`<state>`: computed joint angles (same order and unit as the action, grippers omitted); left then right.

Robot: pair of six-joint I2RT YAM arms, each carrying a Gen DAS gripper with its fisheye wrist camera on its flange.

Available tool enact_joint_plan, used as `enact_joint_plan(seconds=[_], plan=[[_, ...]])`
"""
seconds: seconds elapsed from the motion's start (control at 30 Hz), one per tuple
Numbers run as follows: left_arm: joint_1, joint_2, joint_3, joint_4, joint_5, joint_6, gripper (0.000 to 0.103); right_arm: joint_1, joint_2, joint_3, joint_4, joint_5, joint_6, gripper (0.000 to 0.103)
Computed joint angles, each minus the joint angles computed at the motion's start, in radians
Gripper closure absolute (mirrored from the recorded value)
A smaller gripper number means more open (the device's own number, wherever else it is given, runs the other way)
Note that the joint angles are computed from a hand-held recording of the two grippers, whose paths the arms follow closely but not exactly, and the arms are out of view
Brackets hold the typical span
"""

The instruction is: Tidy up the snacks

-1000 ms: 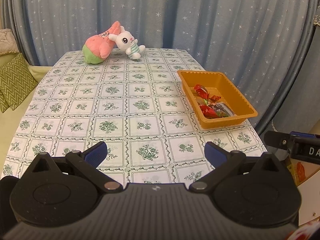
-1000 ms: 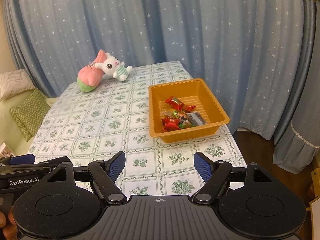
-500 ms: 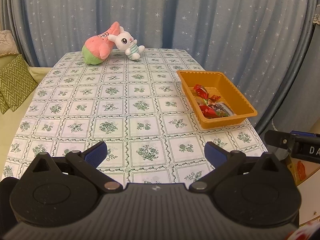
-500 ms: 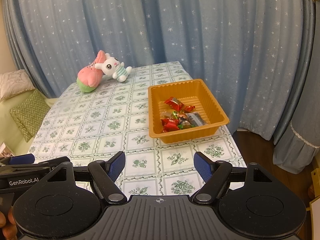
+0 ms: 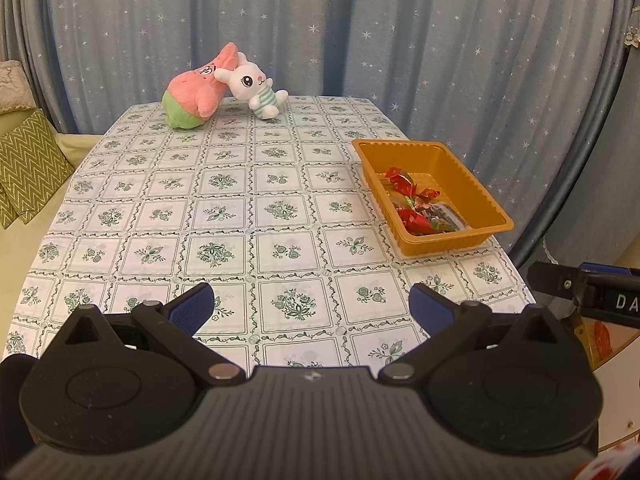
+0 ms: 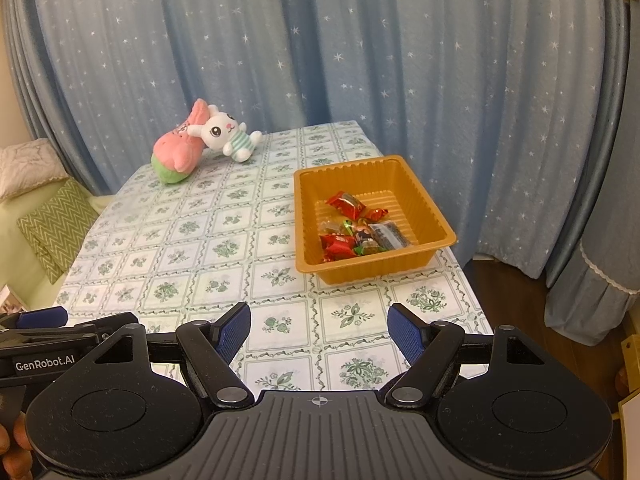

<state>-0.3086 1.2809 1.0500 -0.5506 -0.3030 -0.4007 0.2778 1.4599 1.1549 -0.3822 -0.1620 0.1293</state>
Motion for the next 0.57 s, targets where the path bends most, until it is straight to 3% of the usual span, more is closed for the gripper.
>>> enact_joint_plan(seconds=[0.57], plan=[[-0.009, -0.017, -0.024, 0.029, -0.014, 0.024, 0.0, -0.003, -0.002, -0.004, 0.0, -0.001, 0.0, 0.028]])
